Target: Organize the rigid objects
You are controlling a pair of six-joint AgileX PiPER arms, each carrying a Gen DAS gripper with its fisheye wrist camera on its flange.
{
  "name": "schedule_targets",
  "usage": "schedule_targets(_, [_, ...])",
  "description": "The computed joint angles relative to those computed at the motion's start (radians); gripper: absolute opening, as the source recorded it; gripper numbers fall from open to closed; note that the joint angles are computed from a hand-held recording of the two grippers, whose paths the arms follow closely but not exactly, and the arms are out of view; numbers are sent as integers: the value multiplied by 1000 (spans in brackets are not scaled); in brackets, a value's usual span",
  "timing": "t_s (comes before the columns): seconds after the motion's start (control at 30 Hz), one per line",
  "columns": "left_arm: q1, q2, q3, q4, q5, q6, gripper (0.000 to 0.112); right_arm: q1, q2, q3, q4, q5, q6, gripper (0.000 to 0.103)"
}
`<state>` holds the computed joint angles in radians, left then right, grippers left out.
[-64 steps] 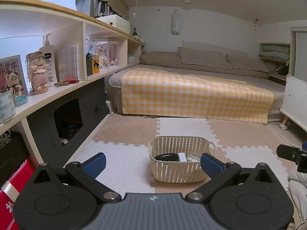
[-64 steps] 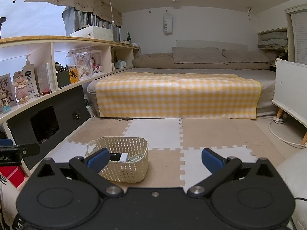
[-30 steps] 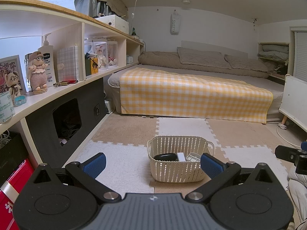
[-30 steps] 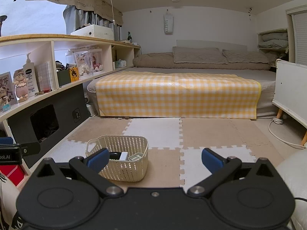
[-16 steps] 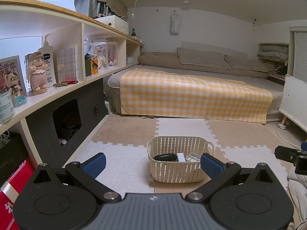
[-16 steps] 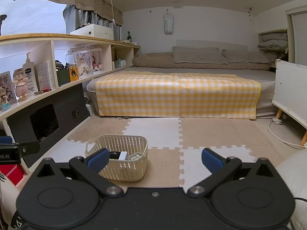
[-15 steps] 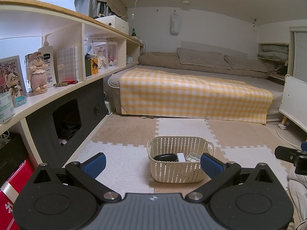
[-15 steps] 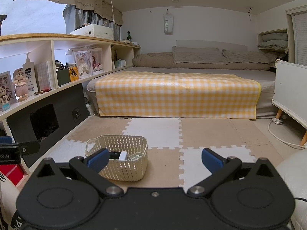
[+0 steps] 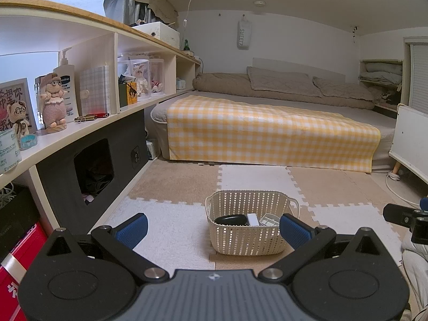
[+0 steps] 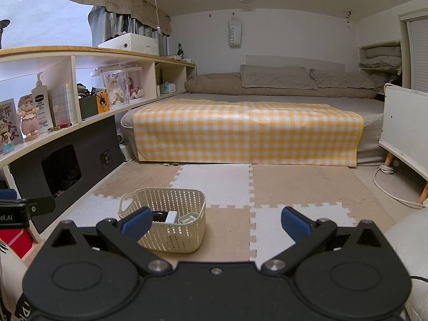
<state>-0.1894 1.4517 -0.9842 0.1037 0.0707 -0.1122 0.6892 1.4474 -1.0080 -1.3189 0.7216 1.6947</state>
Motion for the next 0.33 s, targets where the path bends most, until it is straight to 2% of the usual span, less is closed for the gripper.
schedule_targets(0.23, [-1,0,1,1,-1,1,103,-2,-1,1,1,-3,-2,103])
schedule_targets(0.33, [-3,0,-1,42,0,-42,103,-2,-1,0,2,-2,-4,103])
